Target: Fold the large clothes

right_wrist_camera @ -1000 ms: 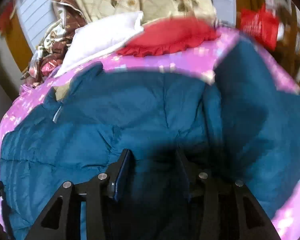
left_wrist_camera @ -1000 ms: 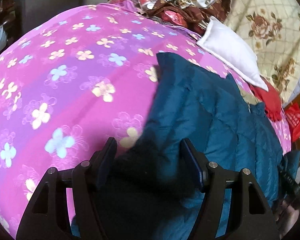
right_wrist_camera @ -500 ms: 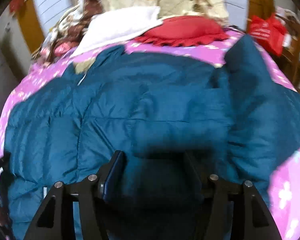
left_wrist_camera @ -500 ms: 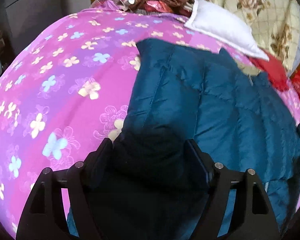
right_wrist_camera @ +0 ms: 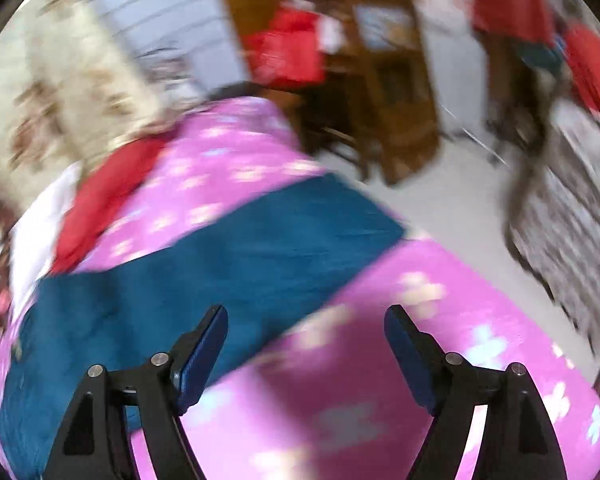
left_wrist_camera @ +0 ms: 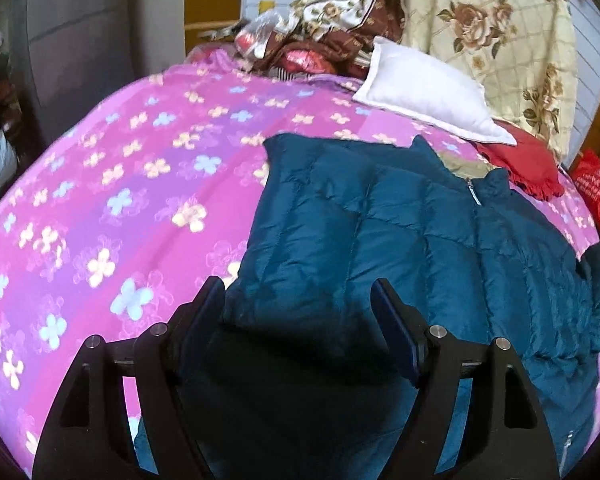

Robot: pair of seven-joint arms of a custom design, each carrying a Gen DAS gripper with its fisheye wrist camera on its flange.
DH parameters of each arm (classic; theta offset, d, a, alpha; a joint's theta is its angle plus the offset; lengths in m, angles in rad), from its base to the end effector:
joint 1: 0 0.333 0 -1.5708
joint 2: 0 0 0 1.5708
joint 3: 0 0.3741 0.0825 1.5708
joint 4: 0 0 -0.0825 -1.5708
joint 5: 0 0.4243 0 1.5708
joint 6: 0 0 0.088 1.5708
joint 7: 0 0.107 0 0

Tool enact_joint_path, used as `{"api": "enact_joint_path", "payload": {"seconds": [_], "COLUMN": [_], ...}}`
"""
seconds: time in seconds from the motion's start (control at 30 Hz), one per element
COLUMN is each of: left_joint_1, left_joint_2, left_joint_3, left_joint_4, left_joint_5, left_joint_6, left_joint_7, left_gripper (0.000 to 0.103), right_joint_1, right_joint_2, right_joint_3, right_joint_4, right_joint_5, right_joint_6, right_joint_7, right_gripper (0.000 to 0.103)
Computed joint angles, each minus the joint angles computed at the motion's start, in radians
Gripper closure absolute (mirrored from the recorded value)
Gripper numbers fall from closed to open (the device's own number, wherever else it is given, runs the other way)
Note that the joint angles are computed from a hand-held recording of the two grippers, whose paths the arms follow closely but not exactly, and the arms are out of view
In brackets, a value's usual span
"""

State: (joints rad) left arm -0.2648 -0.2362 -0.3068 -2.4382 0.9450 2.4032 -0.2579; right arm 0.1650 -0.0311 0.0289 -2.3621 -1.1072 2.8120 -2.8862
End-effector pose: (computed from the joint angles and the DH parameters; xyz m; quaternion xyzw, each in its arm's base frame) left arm 0.4168 -0.2659 0.4422 -0.8167 0.4382 -0.2147 0.3080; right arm 0.5256 0.1476 0.4032 -0.4171 0.8393 -0.2319 0.2606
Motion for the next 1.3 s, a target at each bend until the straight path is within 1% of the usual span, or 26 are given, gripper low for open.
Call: {"api": "enact_joint_path", "payload": {"seconds": [0.07, 0.13, 0.17, 0.2, 0.23, 0.27, 0.37, 0.43, 0.47, 0.5, 0.53, 0.57, 0.6, 0.63, 0.67, 0.7, 0.77, 0.87, 0.9, 0.93, 0.97, 1.03, 1.1, 1.17, 1.23, 1.3], "left_joint_1": [-0.002, -0.006, -0.009, -0.011, -0.013, -0.016, -0.028, -0.035, -0.038, -0.041, -0.042, -0.044, -0.044, -0.044, -0.044, -0.043, -0.045, -0.043, -0.043, -0.045, -0.045, -0.046, -0.046, -0.053, -0.064, -0.071], "left_joint_2": [0.009, 0.018, 0.021, 0.022, 0.022, 0.025, 0.038, 0.048, 0.052, 0.055, 0.056, 0.057, 0.055, 0.052, 0.05, 0.049, 0.051, 0.044, 0.046, 0.057, 0.068, 0.101, 0.126, 0.131, 0.128, 0.113], "left_joint_3": [-0.011, -0.017, -0.017, -0.016, -0.015, -0.018, -0.024, -0.022, -0.02, -0.018, -0.016, -0.015, -0.012, -0.01, -0.008, -0.008, -0.006, 0.008, 0.015, 0.025, 0.029, 0.031, 0.023, 0.012, 0.0, -0.001], "left_joint_4": [0.011, 0.019, 0.022, 0.021, 0.021, 0.024, 0.036, 0.044, 0.046, 0.048, 0.049, 0.049, 0.047, 0.044, 0.042, 0.042, 0.044, 0.033, 0.031, 0.037, 0.042, 0.066, 0.09, 0.104, 0.113, 0.106], "left_joint_5": [0.023, 0.033, 0.038, 0.045, 0.051, 0.054, 0.064, 0.061, 0.059, 0.056, 0.056, 0.054, 0.049, 0.048, 0.048, 0.046, 0.025, -0.022, -0.049, -0.093, -0.122, -0.177, -0.193, -0.18, -0.16, -0.155], "left_joint_6": [-0.021, -0.047, -0.054, -0.048, -0.045, -0.051, -0.078, -0.086, -0.087, -0.084, -0.083, -0.082, -0.077, -0.07, -0.065, -0.065, -0.072, -0.046, -0.032, -0.027, -0.026, -0.061, -0.13, -0.195, -0.269, -0.308], "left_joint_7": [-0.004, -0.01, -0.017, -0.024, -0.03, -0.034, -0.035, -0.027, -0.024, -0.018, -0.016, -0.015, -0.015, -0.018, -0.02, -0.018, 0.005, 0.038, 0.066, 0.124, 0.167, 0.252, 0.275, 0.281, 0.284, 0.286], "left_gripper": [0.027, 0.027, 0.027, 0.027, 0.027, 0.027, 0.027, 0.027, 0.027, 0.027, 0.027, 0.027, 0.027, 0.027, 0.027, 0.027, 0.027, 0.027, 0.027, 0.026, 0.026, 0.026, 0.026, 0.026, 0.026, 0.026], "right_joint_1": [-0.038, -0.065, -0.073, -0.053, -0.067, -0.06, -0.037, -0.021, -0.012, -0.001, 0.008, 0.024, 0.034, 0.038, 0.06, 0.082, 0.101, 0.113, 0.116, 0.119, 0.122, 0.14, 0.162, 0.192, 0.23, 0.28], "right_joint_2": [0.025, 0.073, 0.099, 0.109, 0.126, 0.143, 0.191, 0.219, 0.229, 0.234, 0.23, 0.222, 0.213, 0.205, 0.187, 0.166, 0.112, 0.011, -0.031, -0.062, -0.092, -0.141, -0.164, -0.16, -0.126, -0.062], "right_joint_3": [-0.038, -0.064, -0.078, -0.097, -0.088, -0.085, -0.065, -0.041, -0.04, -0.055, -0.07, -0.084, -0.09, -0.086, -0.081, -0.074, -0.05, -0.001, 0.018, 0.037, 0.055, 0.101, 0.137, 0.168, 0.2, 0.234], "right_joint_4": [-0.007, 0.01, 0.029, 0.057, 0.071, 0.094, 0.139, 0.167, 0.179, 0.183, 0.178, 0.174, 0.168, 0.163, 0.156, 0.148, 0.119, 0.062, 0.043, 0.034, 0.025, 0.026, 0.042, 0.072, 0.121, 0.189], "right_joint_5": [-0.022, -0.071, -0.122, -0.199, -0.205, -0.205, -0.116, -0.016, 0.009, 0.0, -0.016, -0.043, -0.066, -0.063, -0.088, -0.136, -0.187, -0.163, -0.153, -0.147, -0.141, -0.132, -0.138, -0.144, -0.156, -0.194], "right_joint_6": [0.066, 0.148, 0.184, 0.165, 0.185, 0.165, 0.121, 0.075, 0.061, 0.069, 0.082, 0.061, 0.048, 0.029, -0.041, -0.12, -0.232, -0.403, -0.454, -0.5, -0.53, -0.608, -0.629, -0.613, -0.592, -0.564], "right_joint_7": [0.022, 0.083, 0.126, 0.167, 0.153, 0.124, -0.092, -0.307, -0.377, -0.381, -0.362, -0.329, -0.304, -0.309, -0.289, -0.25, -0.186, -0.159, -0.159, -0.162, -0.172, -0.188, -0.19, -0.192, -0.194, -0.181], "right_gripper": [0.025, 0.025, 0.023, 0.023, 0.022, 0.021, 0.018, 0.018, 0.021, 0.023, 0.029, 0.049, 0.065, 0.089, 0.093, 0.095, 0.096, 0.096, 0.096, 0.096, 0.096, 0.096, 0.096, 0.096, 0.096, 0.096]}}
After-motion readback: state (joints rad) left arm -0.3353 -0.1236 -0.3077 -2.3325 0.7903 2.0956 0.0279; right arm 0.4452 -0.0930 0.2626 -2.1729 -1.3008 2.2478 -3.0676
